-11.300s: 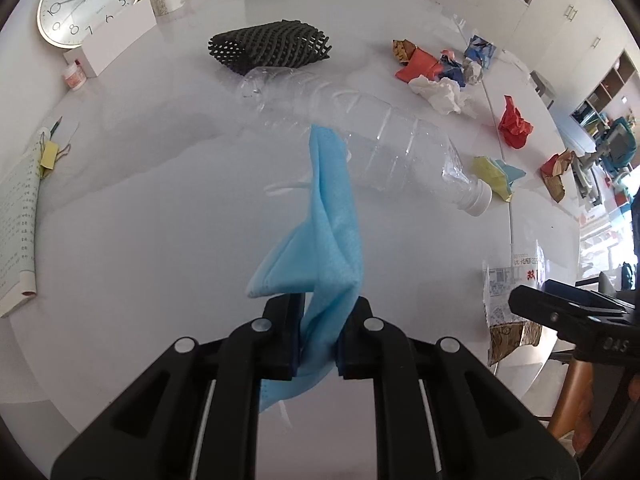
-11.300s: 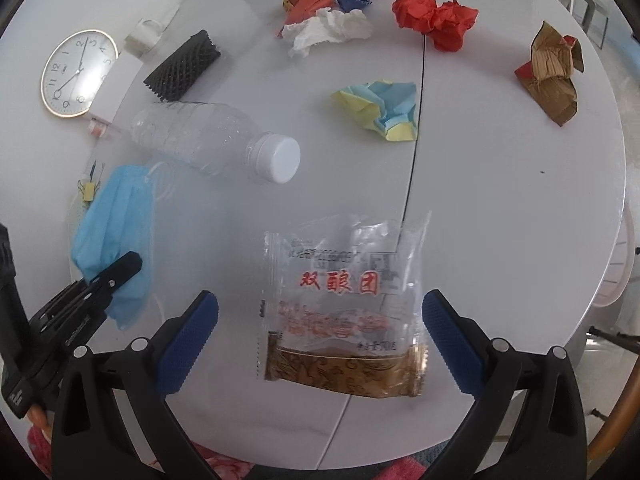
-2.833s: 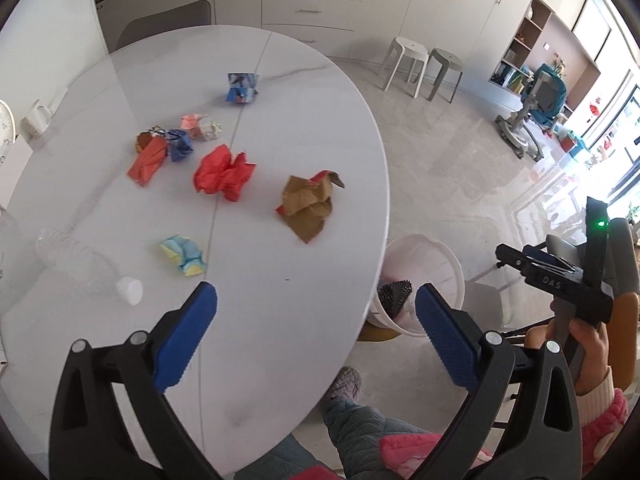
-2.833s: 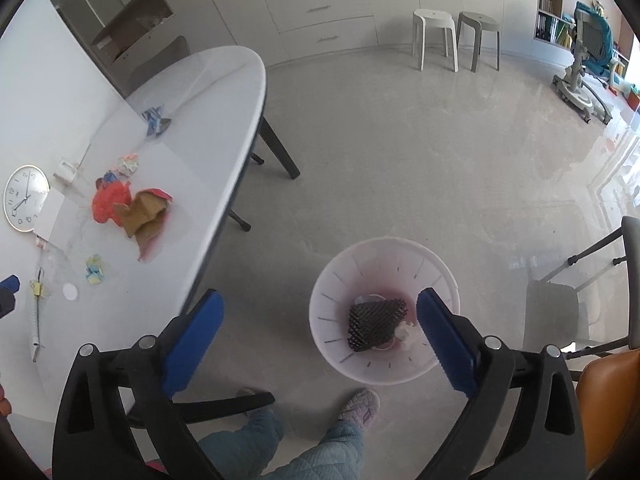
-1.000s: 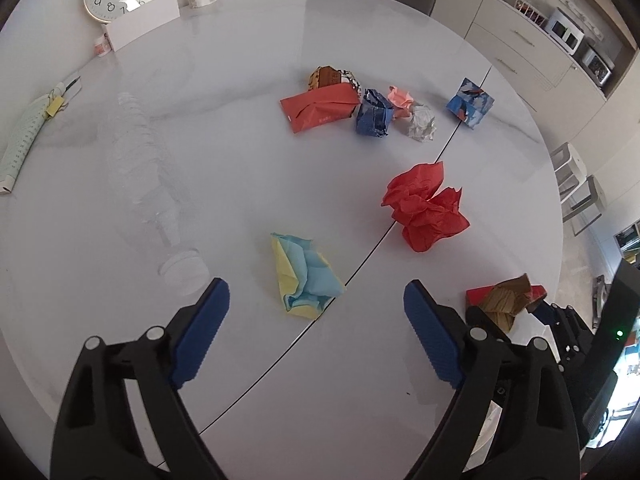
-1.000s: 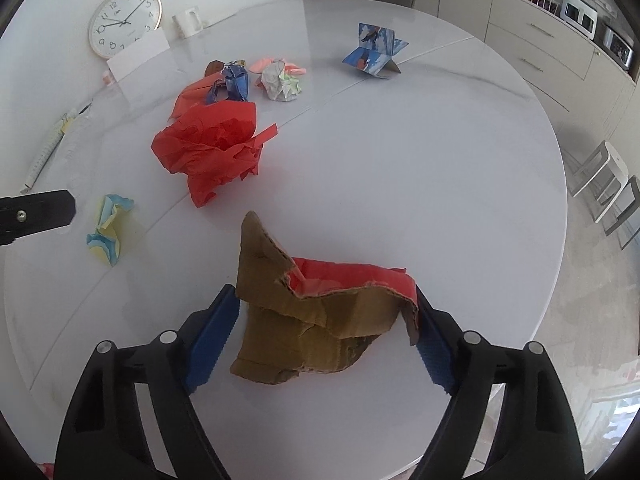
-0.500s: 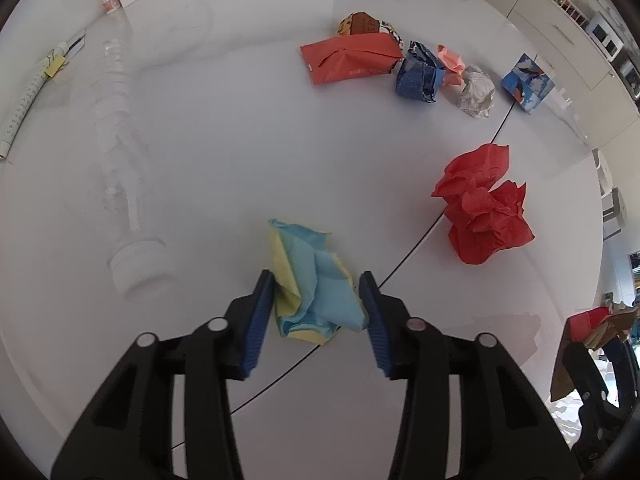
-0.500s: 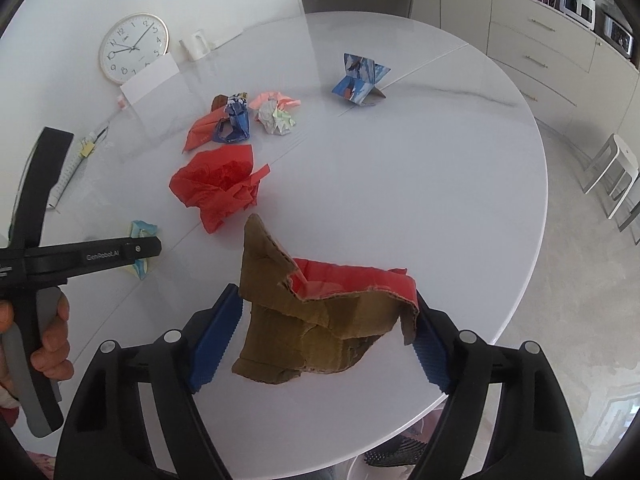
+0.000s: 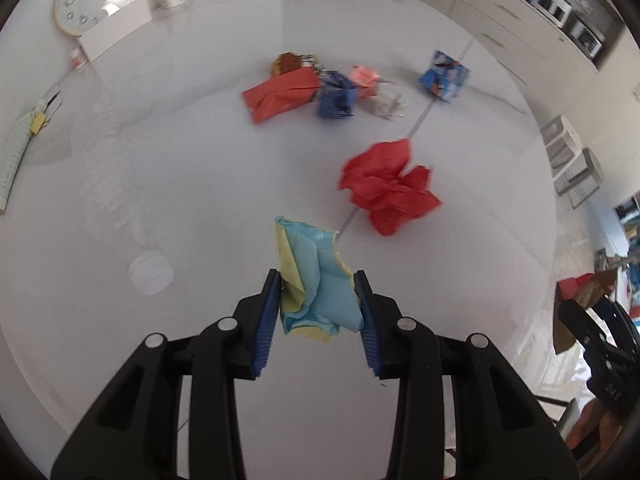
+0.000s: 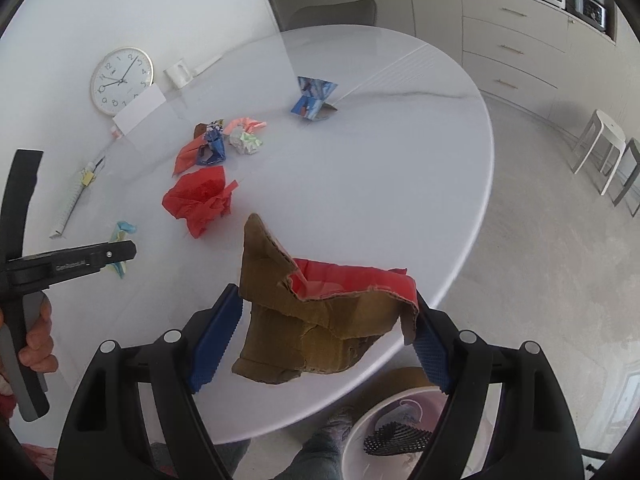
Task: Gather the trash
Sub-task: 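Carry the yellow-blue paper and brown cardboard to the bin and open both grippers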
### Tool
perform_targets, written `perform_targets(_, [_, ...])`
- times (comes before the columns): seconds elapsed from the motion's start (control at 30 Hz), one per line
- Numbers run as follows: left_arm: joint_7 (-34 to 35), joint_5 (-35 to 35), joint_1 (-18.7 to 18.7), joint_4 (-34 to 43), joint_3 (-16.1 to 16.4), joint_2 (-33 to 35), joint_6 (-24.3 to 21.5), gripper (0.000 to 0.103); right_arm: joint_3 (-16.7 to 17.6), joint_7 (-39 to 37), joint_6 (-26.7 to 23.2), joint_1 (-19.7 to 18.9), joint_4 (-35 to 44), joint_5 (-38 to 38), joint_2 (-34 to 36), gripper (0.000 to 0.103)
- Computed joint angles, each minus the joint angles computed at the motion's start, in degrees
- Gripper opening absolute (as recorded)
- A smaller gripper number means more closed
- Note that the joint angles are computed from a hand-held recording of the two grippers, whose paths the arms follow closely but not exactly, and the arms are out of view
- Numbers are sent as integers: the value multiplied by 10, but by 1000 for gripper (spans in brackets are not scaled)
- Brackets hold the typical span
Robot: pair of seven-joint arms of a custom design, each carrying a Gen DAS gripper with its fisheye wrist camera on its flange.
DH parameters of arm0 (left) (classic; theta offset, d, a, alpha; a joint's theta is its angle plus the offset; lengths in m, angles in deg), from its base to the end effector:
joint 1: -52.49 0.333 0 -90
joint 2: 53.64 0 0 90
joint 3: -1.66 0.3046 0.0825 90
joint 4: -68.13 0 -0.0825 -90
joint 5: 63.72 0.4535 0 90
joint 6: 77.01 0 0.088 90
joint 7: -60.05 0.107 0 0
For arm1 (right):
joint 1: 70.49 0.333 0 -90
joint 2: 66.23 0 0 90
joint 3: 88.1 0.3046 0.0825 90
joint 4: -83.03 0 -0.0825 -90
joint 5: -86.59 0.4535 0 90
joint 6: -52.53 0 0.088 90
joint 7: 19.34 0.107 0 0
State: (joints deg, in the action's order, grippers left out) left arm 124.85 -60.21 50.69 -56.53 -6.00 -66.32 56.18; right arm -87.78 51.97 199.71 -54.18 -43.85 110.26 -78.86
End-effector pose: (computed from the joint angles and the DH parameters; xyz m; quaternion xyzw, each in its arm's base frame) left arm 0.5779 -0.0978 0.4860 -0.7724 0.6069 -0.1430 0.1207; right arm 0.5698 0.1636 0.4940 -0.7724 0.5499 -0.0922 0.3041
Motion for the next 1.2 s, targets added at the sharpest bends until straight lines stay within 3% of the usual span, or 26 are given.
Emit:
perform_targets(0.27, [261, -161, -93, 45, -7, 8, -26, 36, 3, 146, -1, -74, -145, -109, -154, 80])
perform_targets(0.37, [365, -210, -121, 73, -20, 37, -64, 36, 13, 229, -18, -112, -203, -158, -218, 80])
perform_targets(0.5, [444, -238, -142, 113, -44, 88, -116, 36, 13, 317, -41, -142, -267, -193, -290, 80])
perform_targets(0.63, [481, -226, -155, 132, -66, 118, -128, 38, 13, 371, -63, -158, -309, -222, -339, 80])
perform_targets(0.77, [493, -225, -159, 149, -73, 137, -136, 53, 9, 403, -74, -163, -333, -235, -370, 80])
perform_targets(1.2, [448, -215, -144, 99, -56, 64, -101, 72, -1, 418, -58, -130, -339, -229, -354, 82])
